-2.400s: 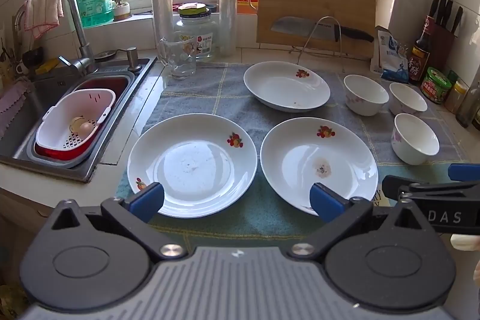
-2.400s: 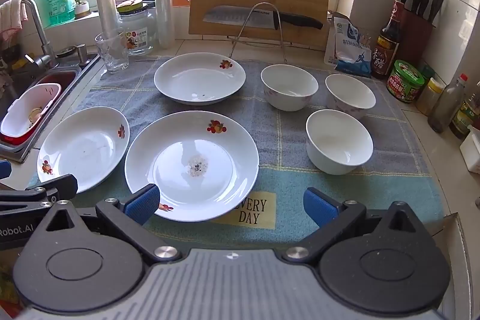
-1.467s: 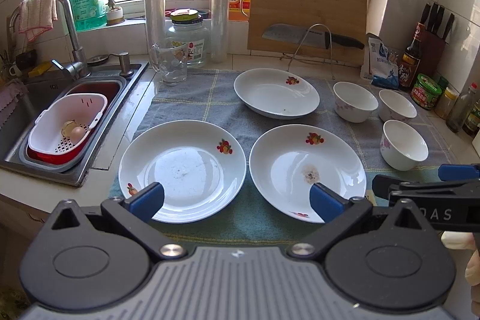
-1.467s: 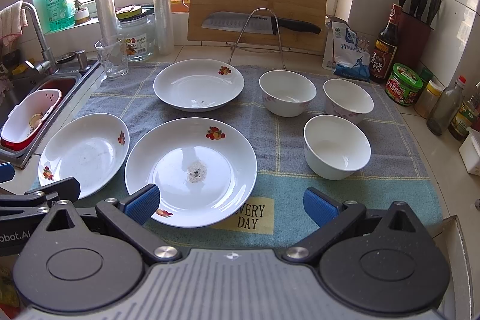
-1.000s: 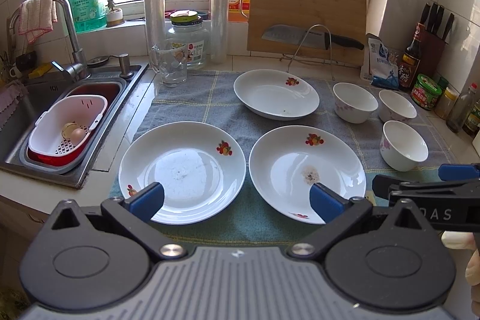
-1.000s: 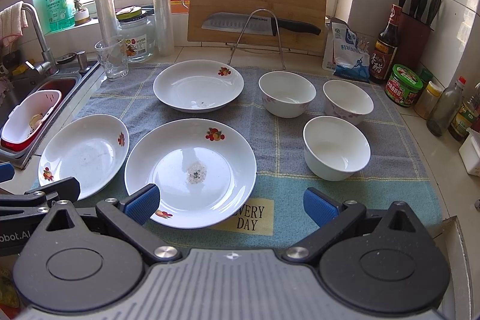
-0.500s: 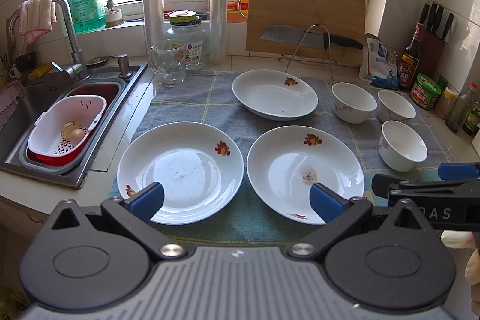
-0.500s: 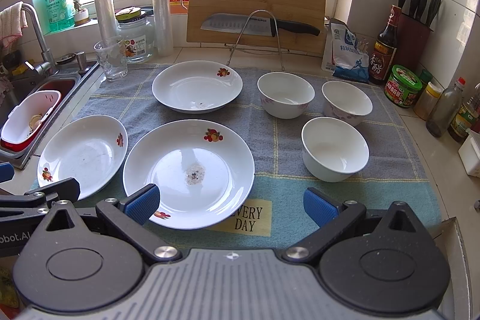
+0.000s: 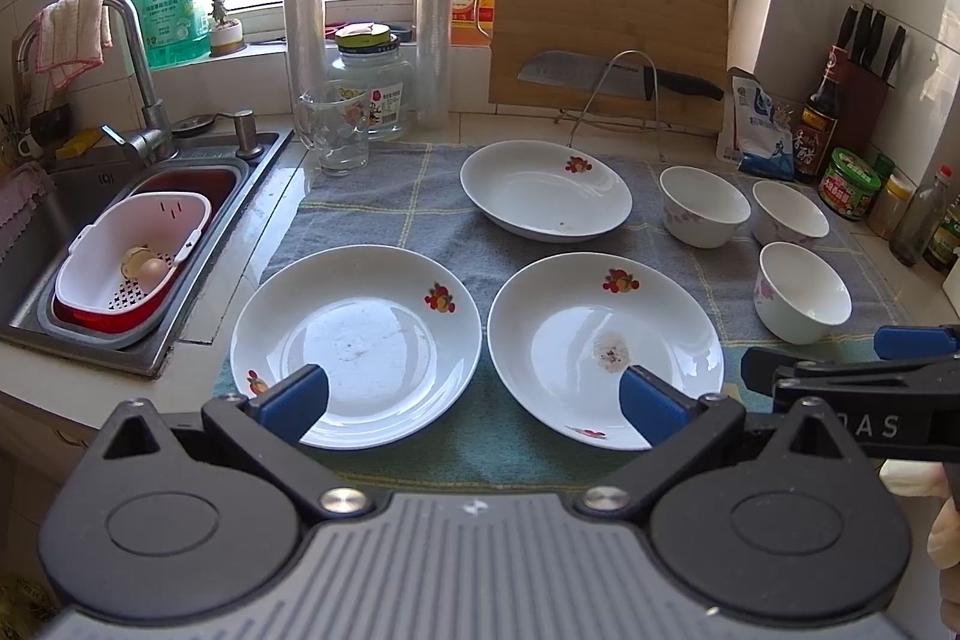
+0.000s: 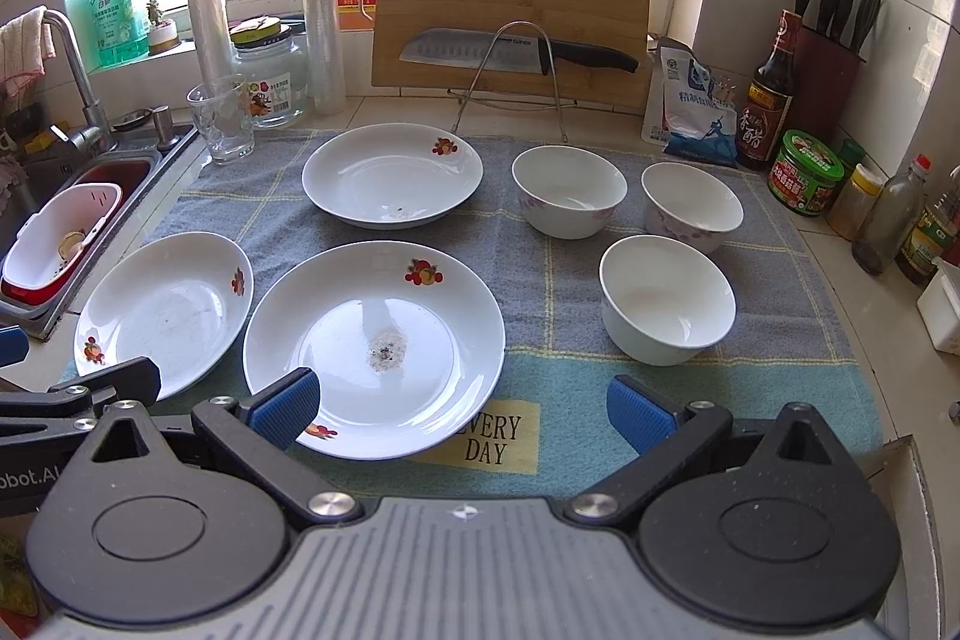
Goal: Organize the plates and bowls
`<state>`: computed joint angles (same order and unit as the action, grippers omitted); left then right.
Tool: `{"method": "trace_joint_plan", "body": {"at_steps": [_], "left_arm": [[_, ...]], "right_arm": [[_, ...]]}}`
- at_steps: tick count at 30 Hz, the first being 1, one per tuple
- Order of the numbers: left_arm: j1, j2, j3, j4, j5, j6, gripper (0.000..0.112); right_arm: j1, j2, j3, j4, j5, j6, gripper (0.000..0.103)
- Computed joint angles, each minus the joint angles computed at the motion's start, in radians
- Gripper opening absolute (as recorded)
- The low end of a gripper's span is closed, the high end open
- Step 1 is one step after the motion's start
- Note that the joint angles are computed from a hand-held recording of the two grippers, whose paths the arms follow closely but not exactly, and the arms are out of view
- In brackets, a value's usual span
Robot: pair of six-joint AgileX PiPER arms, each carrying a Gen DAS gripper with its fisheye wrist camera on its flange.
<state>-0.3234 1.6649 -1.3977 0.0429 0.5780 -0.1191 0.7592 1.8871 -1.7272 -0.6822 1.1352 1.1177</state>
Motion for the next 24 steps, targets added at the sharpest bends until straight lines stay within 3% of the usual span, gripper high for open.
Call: {"method": "trace_joint_plan", "body": {"at_steps": [13,24], "left_arm": [[-0.027,-0.007,0.000,0.051,0.001,-0.064,0.102],[-0.056,-0.018,0.028,0.120,-0.022,-0.166,0.102]], "right_arm": [[-0.013,-0.014,0.008,0.005,-0.017,-0.017,0.103],[-0.036,-0.057,0.098,-0.005,-0.107,-0.020,0.103]]}}
